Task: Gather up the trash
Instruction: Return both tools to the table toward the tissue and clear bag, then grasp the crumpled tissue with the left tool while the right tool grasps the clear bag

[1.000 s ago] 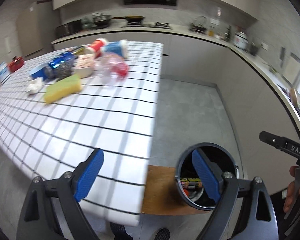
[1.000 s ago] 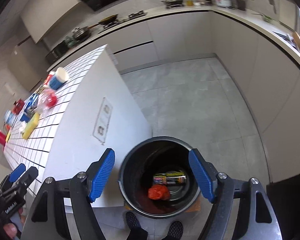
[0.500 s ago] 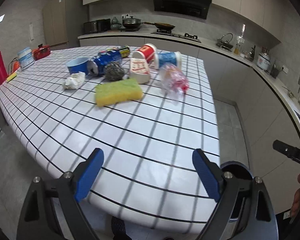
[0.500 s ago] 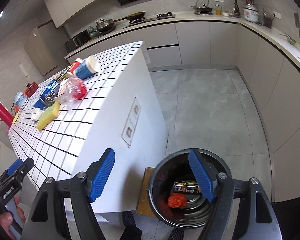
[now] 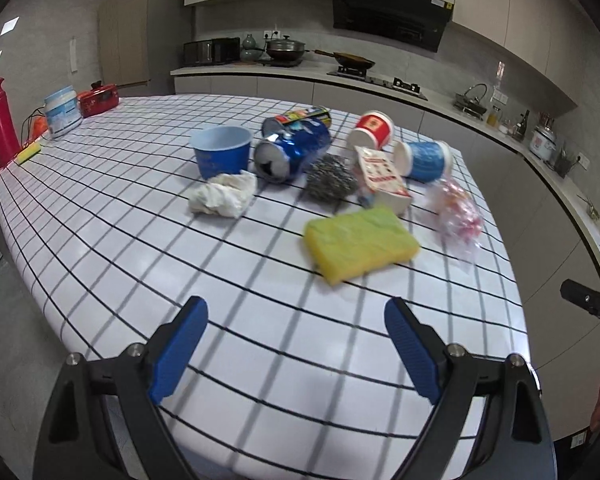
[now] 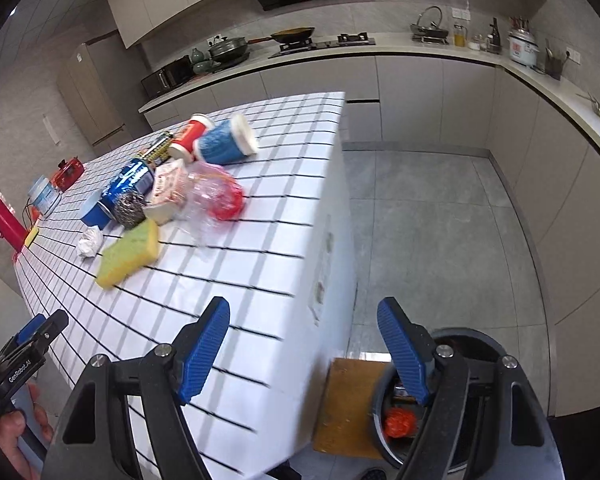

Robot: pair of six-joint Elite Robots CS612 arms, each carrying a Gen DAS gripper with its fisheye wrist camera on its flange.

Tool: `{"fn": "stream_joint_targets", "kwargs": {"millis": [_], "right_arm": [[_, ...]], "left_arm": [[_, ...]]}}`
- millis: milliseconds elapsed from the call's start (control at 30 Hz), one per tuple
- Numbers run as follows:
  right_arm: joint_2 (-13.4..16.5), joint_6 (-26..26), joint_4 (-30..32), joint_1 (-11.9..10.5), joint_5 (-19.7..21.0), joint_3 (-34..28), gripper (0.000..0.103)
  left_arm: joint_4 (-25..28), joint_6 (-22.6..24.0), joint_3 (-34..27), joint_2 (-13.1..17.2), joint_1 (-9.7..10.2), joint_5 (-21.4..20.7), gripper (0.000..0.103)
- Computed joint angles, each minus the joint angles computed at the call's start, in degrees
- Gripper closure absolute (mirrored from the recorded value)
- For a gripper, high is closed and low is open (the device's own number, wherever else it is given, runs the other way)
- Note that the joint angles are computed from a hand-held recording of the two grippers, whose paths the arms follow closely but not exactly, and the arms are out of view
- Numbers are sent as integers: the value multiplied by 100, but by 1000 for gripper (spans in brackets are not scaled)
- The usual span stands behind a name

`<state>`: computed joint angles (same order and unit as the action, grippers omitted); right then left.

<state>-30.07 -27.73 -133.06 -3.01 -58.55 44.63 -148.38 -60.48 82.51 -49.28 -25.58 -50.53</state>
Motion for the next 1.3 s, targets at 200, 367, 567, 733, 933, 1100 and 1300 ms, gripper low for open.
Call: {"fn": "stream_joint_targets", "kwargs": {"millis": [200,367,567,733,933,1100,1300], "right_arm": [[69,196,-160,284,-203,-98,25],[236,428,-186,479,-390,-391,25],[440,683,-149,649,-679,-746,25],[584,885,-75,730,-851,-1004,25],[834,1019,165,802,-1025,-1456,25],[1141,1084,450,846,-1089,-2035,25],[1702,1141,1048,885,-1156,-3115,25]], "left_arm": [[-299,361,173,-45,330,-203,12],[-476,778,85,45,609,-552,12],[-599,1163,-170,241,896,-1113,12],[-546,1311,-408,397,1018,-1375,12],[-418,1341,-584,508,1126,-1649,12],[-462,1435,-601,530,1155,-1621,29],[-798,1565,-492,503,1183,-1723,45]]}}
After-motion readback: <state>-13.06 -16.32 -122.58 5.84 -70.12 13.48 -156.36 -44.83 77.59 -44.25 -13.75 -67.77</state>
